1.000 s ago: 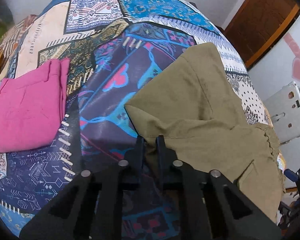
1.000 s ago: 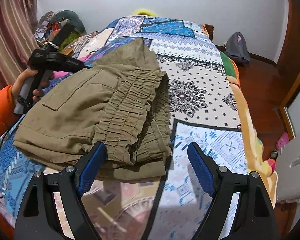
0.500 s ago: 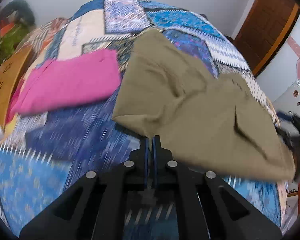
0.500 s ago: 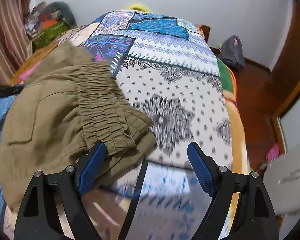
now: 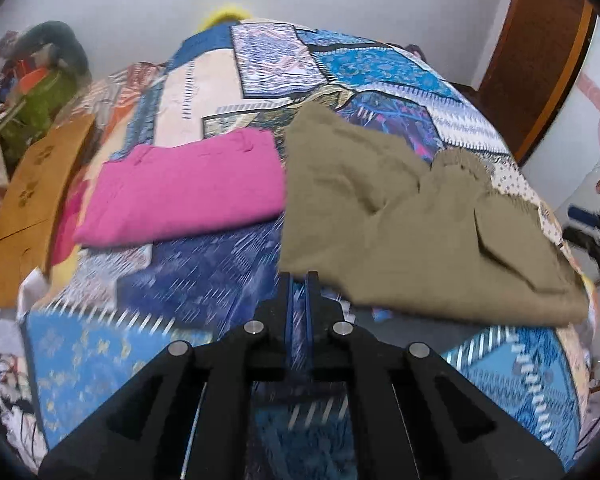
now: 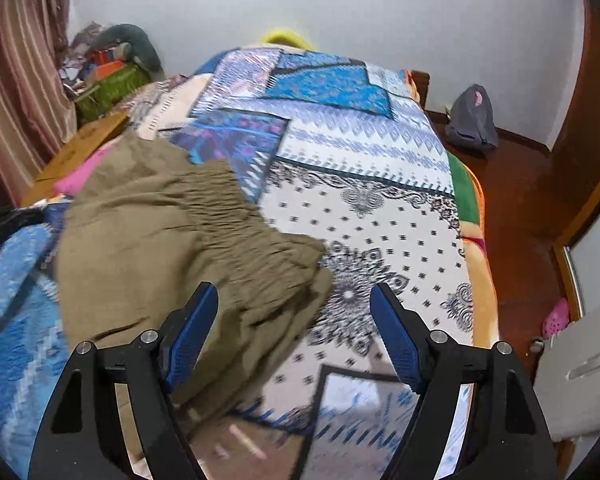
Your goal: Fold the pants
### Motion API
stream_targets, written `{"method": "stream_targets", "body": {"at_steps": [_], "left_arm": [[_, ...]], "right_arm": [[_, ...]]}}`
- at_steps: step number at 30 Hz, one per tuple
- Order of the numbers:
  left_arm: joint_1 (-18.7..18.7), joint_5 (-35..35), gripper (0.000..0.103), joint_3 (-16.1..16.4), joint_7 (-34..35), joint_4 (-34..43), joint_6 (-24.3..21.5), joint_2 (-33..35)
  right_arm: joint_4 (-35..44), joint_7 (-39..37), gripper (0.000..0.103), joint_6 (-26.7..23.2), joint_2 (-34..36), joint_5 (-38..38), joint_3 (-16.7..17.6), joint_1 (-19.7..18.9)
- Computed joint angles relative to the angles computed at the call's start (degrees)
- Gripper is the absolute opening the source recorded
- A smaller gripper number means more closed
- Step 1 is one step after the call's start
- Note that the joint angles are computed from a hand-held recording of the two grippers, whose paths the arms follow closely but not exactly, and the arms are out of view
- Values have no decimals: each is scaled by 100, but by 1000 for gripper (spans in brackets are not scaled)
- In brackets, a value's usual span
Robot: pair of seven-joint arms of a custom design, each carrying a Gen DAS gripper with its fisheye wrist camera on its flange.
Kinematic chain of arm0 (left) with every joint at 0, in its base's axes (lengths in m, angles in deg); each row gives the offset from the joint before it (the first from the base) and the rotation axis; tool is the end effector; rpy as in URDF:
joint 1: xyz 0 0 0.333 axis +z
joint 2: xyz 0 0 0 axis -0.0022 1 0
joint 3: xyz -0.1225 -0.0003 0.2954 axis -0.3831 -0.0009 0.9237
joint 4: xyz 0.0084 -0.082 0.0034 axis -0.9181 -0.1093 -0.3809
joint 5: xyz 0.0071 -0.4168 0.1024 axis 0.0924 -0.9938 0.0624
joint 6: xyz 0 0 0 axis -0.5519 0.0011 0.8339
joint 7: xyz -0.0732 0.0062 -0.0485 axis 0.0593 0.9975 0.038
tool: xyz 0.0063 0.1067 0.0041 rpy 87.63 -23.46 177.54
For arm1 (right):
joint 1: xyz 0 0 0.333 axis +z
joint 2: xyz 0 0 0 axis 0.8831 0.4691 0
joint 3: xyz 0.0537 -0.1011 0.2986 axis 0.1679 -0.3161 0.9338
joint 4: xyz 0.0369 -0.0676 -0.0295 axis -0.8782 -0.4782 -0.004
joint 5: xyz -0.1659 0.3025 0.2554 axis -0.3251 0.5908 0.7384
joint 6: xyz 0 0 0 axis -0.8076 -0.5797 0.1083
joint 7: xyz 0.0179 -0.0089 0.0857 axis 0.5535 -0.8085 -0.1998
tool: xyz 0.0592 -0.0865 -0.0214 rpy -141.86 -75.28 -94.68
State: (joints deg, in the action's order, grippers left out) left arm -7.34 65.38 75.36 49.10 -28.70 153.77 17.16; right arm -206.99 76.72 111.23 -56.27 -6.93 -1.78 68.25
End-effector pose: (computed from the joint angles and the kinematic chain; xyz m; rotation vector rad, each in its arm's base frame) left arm 0.5819 -0.1643 0.5313 -1.5369 2.3291 -0.7311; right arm 0.4426 0.0376 0.5605 -1.8121 1.7794 -0.5489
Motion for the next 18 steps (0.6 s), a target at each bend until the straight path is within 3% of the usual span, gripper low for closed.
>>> {"method": "stream_targets", "body": {"at_steps": [1,4,6,7,10,12,16,18], "left_arm": [[-3,2,9,-4,-13,160,-41,163],[10,288,28,-58,-200,541,-64,589],[15,672,61,-78,-489,778,-55,869],[24,725,63,-86,-530,837,-41,946],[72,549,62,-141,-336,1007,-133,1157],[97,460,43,-176,-140,1092,-226,1264],[112,467,28,-185,-85,979,-65,1218],[150,299,11,-191,66,849,12,1108]], "right_arm": [[-56,27,75,-42,-114,39,29,45],[-167,116,75,-150,-286,136,84,162],[-227,154,75,-207,-326,165,108,219],[-256,157,75,-233,-329,193,103,258],[-320,194,75,-289,-248,201,111,282],[-324,178,75,-274,-148,304,26,330],[-228,25,75,-179,99,344,-60,302],[-180,-111,75,-129,205,296,-72,285]]}}
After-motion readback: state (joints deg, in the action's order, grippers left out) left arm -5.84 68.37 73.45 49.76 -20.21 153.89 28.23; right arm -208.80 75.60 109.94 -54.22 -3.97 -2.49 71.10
